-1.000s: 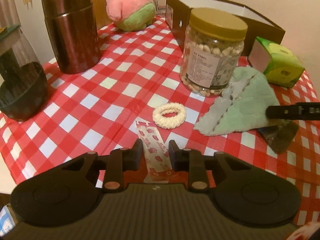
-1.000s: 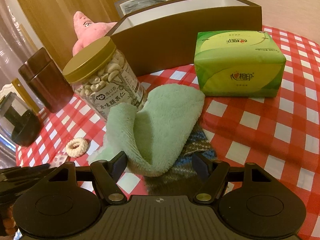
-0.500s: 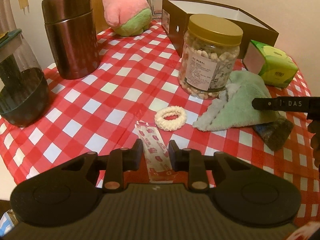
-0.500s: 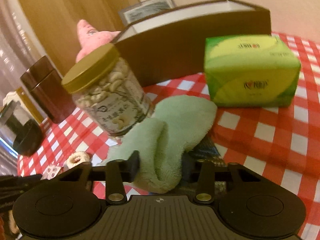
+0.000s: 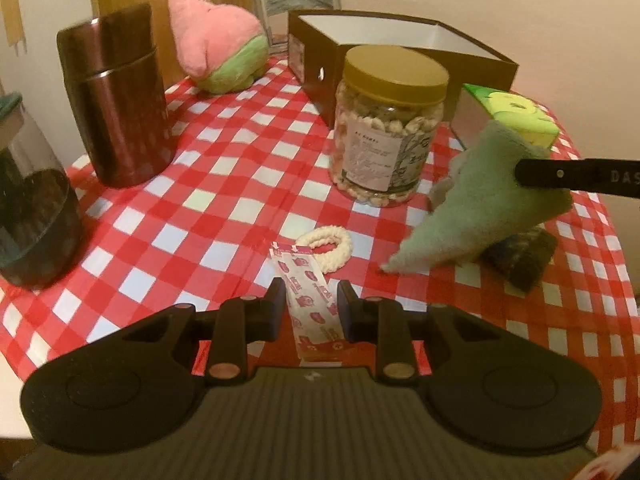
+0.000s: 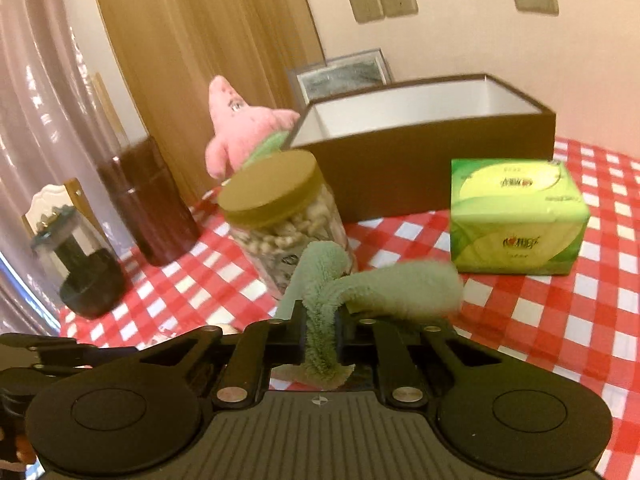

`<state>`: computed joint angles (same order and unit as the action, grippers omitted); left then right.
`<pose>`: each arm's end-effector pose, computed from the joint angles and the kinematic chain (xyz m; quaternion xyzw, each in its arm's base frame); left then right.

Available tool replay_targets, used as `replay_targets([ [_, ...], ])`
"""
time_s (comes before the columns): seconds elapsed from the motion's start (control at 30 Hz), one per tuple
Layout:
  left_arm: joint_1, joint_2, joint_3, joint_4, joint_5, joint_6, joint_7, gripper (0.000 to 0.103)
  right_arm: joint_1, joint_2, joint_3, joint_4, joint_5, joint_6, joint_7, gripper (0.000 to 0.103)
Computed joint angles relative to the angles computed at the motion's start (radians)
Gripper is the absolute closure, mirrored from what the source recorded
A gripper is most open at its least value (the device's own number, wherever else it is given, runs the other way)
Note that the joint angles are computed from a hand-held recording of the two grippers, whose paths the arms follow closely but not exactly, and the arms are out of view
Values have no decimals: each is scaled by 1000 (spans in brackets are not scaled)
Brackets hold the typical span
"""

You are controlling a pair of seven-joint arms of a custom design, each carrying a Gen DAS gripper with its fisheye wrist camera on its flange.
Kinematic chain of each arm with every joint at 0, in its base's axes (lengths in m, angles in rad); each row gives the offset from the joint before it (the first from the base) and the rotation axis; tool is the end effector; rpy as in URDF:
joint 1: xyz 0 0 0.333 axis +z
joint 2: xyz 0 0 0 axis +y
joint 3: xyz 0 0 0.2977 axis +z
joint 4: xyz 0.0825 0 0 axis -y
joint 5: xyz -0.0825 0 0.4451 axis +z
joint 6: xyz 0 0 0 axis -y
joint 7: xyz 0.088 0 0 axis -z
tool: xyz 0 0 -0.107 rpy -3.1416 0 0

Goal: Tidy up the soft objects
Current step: 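Lift the mint-green towel with the right tool and carry it toward the brown box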

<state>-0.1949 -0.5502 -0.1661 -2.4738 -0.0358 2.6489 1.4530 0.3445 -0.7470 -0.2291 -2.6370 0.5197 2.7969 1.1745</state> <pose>0.4656 -0.1800 0.5281 -0.5826 0.7321 -0.2843 0.2093 0.4487 0.0240 0.5318 -0.6485 0.5960 -0.1582 0.4464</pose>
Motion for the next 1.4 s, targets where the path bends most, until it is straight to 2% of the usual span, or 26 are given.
replay_targets([
  [0.13,2,-34,1,-1,12,-26,11,78,-41,-68,45,-26,-31,-34,54,90],
  [0.3,14,-79,-16,3,28,-57,-15,78,-68,-141,62,-42,-76,-97,103,90],
  [0.63,22,-158,-66,44,103,-132,-109,78,-71,-266,16,-57,-82,-191,91,90],
  [0.83,15,-180,-71,52,143,-135,-116,78,-60,-295,-16,-44,-61,-218,32,90],
  [1.13,-16,-93,4,90,101,-99,28,78,-92,-252,17,-21,-55,-226,58,90],
  [1.4,-36,89,102,220,-44,-93,317,78,-127,-168,97,9,-85,-179,219,90],
])
